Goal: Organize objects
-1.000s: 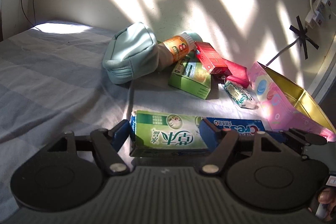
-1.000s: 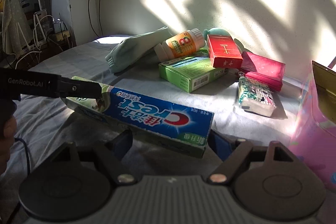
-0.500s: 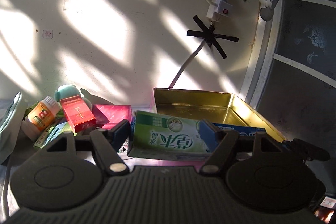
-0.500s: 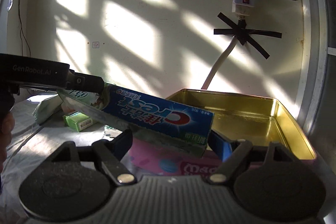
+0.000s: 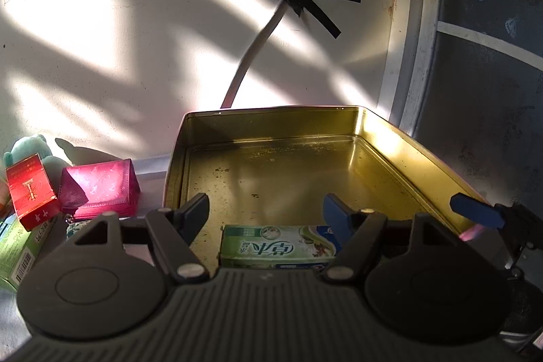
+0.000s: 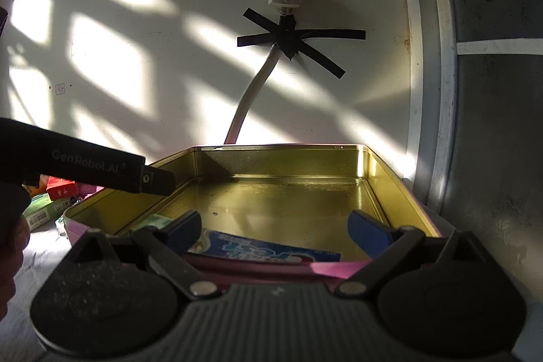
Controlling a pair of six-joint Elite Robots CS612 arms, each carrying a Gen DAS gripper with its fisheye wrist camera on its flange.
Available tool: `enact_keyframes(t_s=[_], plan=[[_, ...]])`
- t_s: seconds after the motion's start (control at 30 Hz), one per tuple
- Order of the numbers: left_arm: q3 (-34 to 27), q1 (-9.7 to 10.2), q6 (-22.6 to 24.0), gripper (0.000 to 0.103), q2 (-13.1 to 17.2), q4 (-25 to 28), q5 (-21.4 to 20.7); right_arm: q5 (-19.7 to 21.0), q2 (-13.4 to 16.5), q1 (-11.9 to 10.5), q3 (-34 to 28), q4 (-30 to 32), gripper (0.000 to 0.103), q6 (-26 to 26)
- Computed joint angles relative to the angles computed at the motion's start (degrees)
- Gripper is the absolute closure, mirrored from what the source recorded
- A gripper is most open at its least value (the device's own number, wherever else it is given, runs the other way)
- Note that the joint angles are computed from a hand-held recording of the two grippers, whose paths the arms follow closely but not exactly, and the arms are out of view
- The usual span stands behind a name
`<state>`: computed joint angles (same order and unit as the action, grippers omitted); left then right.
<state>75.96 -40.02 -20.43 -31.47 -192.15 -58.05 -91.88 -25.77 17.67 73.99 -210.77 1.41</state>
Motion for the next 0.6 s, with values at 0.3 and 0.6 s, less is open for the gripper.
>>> enact_keyframes(t_s=[0.3, 0.6], plan=[[9.66, -1.72, 2.22, 0.021, -4.60, -5.49, 8.94, 1.02, 1.20, -0.01, 0.45, -11.54, 0.010, 3.39], [19.99, -2.11, -3.90, 0.021, -8.86, -1.43, 13.12, 7.05, -0.90, 1.14, 2.04, -5.12, 0.023, 9.13]])
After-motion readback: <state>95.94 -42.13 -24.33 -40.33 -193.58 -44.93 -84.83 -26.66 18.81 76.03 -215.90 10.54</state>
